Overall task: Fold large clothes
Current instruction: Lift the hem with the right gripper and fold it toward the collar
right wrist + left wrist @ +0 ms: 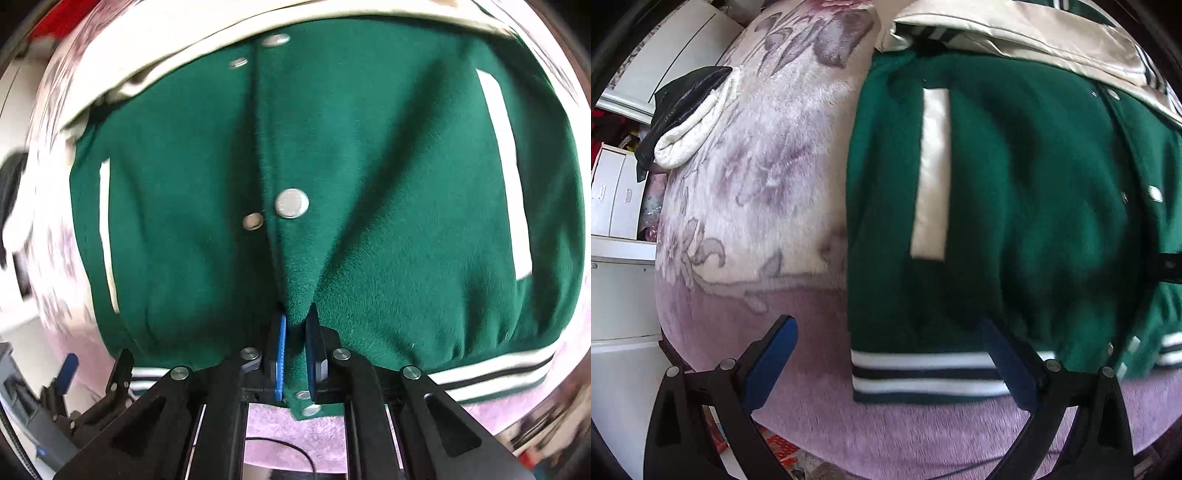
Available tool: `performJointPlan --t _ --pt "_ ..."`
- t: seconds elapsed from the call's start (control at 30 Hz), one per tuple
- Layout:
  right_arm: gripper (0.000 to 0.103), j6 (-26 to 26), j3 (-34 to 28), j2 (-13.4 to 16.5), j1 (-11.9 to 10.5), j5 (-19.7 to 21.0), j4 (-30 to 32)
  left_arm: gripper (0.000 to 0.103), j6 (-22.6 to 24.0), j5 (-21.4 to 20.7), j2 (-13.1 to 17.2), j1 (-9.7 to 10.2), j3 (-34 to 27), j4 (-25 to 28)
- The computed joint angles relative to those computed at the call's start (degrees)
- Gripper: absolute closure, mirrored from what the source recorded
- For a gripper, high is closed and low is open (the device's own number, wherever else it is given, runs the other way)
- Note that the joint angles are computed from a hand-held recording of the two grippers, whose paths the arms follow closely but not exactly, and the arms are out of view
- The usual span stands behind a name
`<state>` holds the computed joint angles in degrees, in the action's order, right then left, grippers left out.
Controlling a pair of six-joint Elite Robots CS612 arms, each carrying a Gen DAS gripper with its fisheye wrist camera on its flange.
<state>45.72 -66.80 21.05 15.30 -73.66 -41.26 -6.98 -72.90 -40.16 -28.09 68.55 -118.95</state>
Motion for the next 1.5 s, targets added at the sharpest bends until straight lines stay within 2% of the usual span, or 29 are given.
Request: performJointPlan --t 0.03,0.07,0.1,0.13,0.17,0.2,0.27,0.4,0.47,0.53,0.57,0.67,0.7,0.77,0.83,0.87,0.9,0.93,0.97,1.0,1.03,1.17,1.23,1.3,1.37,1.4,1.43,1.5 --pt "0.084 -1.59 0.85 0.12 -0.26 2.70 0.48 0.000 -0.05 -0.51 -0.16 -0.03 0.05 0.43" --pt "0.076 -2.13 0.25 0.78 -0.91 6.65 1.02 0.000 -0.11 -1.18 -0.36 -0.09 -0.01 0.81" --pt "0.076 -0.85 -2.74 2.21 -1.95 10.97 1.02 0.000 -0.19 -1.53 -0.61 -0.23 -0.03 0.77" --pt "0.076 0.46 -5.36 3.25 -2.68 12.89 0.31 0.000 -0.40 -1.69 -0.94 -0.43 0.10 0.30" --pt "0.073 1.64 -7.95 3.75 -3.44 13.01 0.11 0.000 -0.84 -2.01 -1.22 -0.59 0.16 -0.09" --pt "0.063 1.79 -9.68 3.41 -4.11 11.42 0.94 0.000 -1.63 -2.96 -1.35 -0.82 -0.22 -0.30" --pt "0.052 1.67 -12.74 2.64 -5.48 6.82 3.62 0.000 -2.89 -4.71 -1.18 -1.42 -1.23 -0.60" --pt "0.051 -0.26 -17.56 1.69 -9.31 -0.53 11.14 0.000 -5.64 -6.90 0.79 -3.55 -4.48 -0.01" --pt "0.051 -4.04 -18.35 3.01 -13.46 -2.81 12.38 0.000 -6.88 -5.29 3.12 -5.14 -7.34 1.67" --pt "0.051 -7.95 -18.65 3.79 -16.36 -4.68 12.30 0.000 -8.70 -0.47 5.77 -6.69 -9.94 3.12" --pt "0.051 -9.65 -17.94 3.92 -17.07 -5.81 11.81 0.000 -9.81 1.11 7.19 -7.10 -11.56 5.08" --pt "0.051 -14.77 -13.40 5.14 -18.29 -5.79 6.17 0.000 -14.34 5.18 10.72 -7.52 -15.63 11.57" --pt "0.051 -17.41 -11.27 5.20 -18.74 -5.14 4.47 0.000 -16.47 5.34 11.54 -7.31 -16.59 13.44" --pt "0.051 -20.67 -5.66 5.18 -17.55 -4.45 -0.42 0.000 -19.99 4.15 11.79 -6.80 -16.60 13.39" --pt "0.051 -28.29 -3.23 4.73 -18.30 -3.98 -1.32 0.000 -22.51 3.81 12.04 -6.64 -17.25 14.50" --pt "0.051 -30.84 -2.03 4.46 -18.12 -5.37 -1.79 0.000 -23.07 4.17 12.25 -6.72 -17.72 15.31" --pt "0.058 -32.55 -1.91 4.68 -17.94 -7.56 -3.38 0.000 -23.82 4.92 12.53 -6.90 -18.30 16.37" --pt "0.062 -33.29 -2.78 5.38 -17.90 -10.73 -5.38 0.000 -24.32 5.29 12.66 -7.01 -18.54 16.94" --pt "0.062 -31.73 -3.48 5.99 -18.38 -12.35 -5.66 0.000 -25.36 5.68 12.93 -7.12 -19.16 18.13" --pt "0.062 -29.47 -3.99 6.48 -19.15 -11.58 -4.92 0.000 -25.81 5.83 13.04 -7.20 -19.42 18.66" --pt "0.062 -27.24 -4.93 7.05 -20.37 -8.41 -3.71 0.000 -26.23 6.05 13.10 -7.23 -19.66 19.28" --pt "0.061 -25.90 -5.97 5.59 -23.05 1.12 1.02 0.000 -28.47 5.86 13.30 -7.46 -21.04 22.15" --pt "0.058 -22.51 -9.16 5.97 -24.42 5.58 -1.53 0.000 -29.60 5.84 13.41 -7.82 -21.41 22.86" --pt "0.055 -19.02 -10.92 7.02 -25.66 12.27 -8.06 0.000 -30.72 5.67 13.57 -7.88 -21.63 23.15" --pt "0.051 -18.14 -9.08 7.39 -25.98 17.37 -12.75 0.000 -31.12 5.81 13.75 -7.87 -21.72 23.16" --pt "0.051 -18.30 -7.16 7.25 -25.85 18.64 -14.69 0.000 -31.50 5.78 13.79 -7.89 -21.75 23.23" --pt "0.051 -19.09 -4.07 6.36 -25.41 17.51 -15.17 0.000 -31.66 5.79 13.62 -7.89 -21.46 23.08" --pt "0.050 -21.04 1.62 5.02 -25.05 18.74 -14.37 0.000 -31.96 5.82 13.65 -7.98 -21.49 23.17"
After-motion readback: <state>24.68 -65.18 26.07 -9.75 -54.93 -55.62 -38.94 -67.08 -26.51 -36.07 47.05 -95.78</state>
